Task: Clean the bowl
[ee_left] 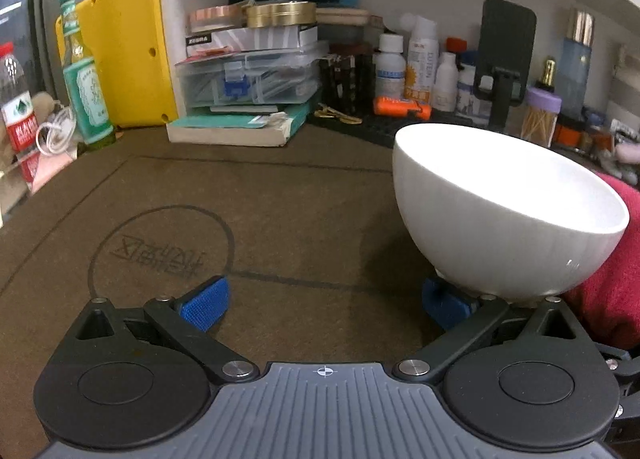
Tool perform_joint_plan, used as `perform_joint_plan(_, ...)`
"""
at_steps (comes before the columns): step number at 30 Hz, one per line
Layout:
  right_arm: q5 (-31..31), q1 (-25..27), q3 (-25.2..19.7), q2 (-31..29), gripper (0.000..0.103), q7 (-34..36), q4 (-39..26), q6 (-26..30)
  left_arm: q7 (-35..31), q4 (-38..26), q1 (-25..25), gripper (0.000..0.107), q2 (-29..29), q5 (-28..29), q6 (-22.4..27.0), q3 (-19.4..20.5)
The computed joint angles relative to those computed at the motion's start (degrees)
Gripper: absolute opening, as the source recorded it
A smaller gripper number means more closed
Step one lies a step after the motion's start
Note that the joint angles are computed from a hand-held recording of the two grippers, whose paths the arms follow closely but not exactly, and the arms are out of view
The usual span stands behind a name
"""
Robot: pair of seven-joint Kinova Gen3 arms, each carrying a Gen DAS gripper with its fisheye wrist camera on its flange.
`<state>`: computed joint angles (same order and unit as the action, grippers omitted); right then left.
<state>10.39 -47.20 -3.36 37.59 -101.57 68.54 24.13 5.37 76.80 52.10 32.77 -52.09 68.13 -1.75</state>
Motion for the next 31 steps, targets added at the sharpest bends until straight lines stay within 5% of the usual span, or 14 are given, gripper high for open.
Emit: perform_joint_plan(31, -3.14, 3.36, -2.46, 0.19, 0.103, 5.12, -0.11, -0.06, -2.49, 4.63, -0.11, 0.103, -2.40, -2.09, -7.52, 0.91)
